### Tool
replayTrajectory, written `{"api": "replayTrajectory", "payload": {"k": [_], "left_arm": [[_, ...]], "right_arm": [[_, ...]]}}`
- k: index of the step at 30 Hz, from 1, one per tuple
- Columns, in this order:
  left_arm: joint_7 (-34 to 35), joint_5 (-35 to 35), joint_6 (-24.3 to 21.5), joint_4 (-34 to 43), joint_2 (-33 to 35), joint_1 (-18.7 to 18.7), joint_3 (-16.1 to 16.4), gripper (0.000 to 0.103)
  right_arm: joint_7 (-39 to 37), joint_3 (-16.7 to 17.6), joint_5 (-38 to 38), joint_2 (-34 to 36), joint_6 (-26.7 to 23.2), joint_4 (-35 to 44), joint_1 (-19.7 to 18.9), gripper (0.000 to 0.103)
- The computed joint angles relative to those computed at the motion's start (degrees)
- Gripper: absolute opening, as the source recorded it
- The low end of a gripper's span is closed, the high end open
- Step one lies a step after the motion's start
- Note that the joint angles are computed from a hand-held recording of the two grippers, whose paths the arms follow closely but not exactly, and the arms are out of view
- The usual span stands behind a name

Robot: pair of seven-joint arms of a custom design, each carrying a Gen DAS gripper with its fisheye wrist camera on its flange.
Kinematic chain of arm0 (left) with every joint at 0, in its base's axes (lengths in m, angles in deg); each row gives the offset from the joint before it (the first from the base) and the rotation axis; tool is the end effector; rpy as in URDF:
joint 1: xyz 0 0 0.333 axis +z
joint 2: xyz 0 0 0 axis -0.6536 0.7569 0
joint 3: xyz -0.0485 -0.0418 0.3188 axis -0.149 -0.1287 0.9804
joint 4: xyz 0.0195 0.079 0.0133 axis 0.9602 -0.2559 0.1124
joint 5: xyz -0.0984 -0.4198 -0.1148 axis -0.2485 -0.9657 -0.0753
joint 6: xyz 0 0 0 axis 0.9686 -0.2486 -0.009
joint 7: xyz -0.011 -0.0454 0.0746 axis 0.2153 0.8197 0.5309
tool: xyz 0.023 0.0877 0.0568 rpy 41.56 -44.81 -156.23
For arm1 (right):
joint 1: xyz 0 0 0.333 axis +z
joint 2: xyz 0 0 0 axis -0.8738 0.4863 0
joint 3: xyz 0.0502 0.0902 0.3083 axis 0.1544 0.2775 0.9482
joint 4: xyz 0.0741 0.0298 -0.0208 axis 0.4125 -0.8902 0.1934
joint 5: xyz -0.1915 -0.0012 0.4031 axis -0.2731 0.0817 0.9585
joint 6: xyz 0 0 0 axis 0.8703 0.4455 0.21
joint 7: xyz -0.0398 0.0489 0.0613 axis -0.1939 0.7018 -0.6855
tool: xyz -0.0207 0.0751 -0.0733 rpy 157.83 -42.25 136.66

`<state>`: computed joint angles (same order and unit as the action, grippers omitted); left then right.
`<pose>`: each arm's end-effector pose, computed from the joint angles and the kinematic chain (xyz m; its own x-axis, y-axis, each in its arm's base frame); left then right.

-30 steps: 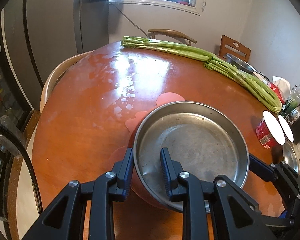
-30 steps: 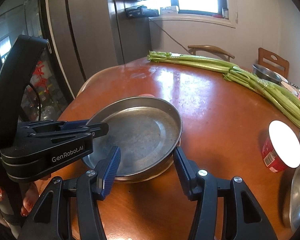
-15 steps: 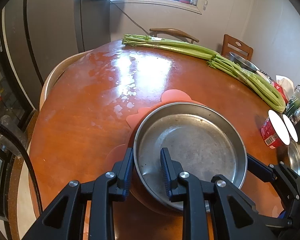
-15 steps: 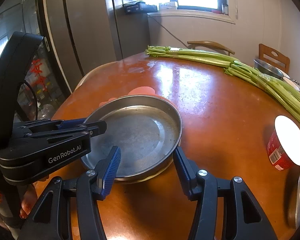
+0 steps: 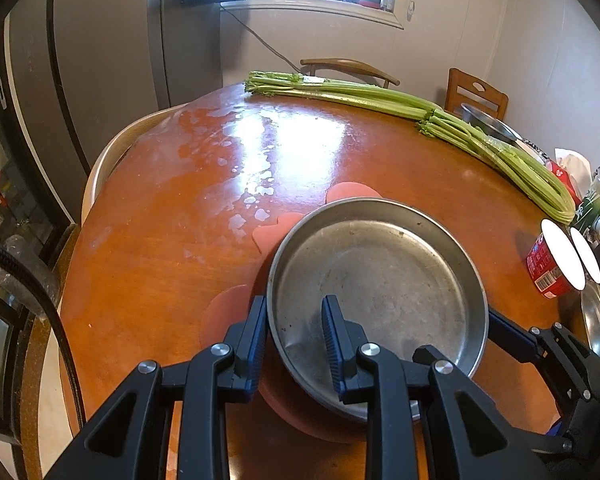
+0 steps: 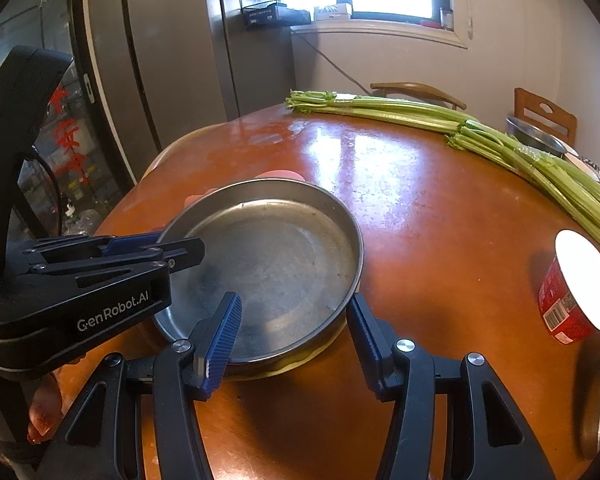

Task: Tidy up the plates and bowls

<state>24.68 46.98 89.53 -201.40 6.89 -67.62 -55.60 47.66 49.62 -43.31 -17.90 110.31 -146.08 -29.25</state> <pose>0.4262 -0.4201 0.4876 0.5421 -0.8361 0.0841 -0.6352 -0.4732 -0.6104 0.4915 0.4079 0.4893 0.7916 -0.6070 -0.0701 -0.4176 -0.4536 -0.7873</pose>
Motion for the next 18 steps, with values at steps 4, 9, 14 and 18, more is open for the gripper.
{"api": "replayTrajectory", "payload": {"k": [4, 9, 14, 18], "left_arm": [[-0.4, 0.4, 0.3, -0.2, -0.1, 0.1, 0.0, 0.027], [-0.8, 0.5, 0.5, -0.4, -0.6, -0.1, -0.2, 0.028], [-1.3, 0.9, 0.2, -0.5, -1.2, -0.2, -0.5, 0.030], [-1.3, 1.3, -0.5, -0.4, -1.5, -0.4, -0.7, 0.030]], "right_arm": [[0.7, -0.1, -0.8, 0.3, -0.7, 0.3, -0.1, 0.057], [0.6, -0.1, -0.4, 0.3, -1.1, 0.4, -0.2, 0.057], [0.2, -0.1, -0.2, 0.3, -1.1, 0.3, -0.2, 0.057], [-0.2, -0.1, 0.3, 0.1, -1.5, 0.2, -0.3, 0.057]]}}
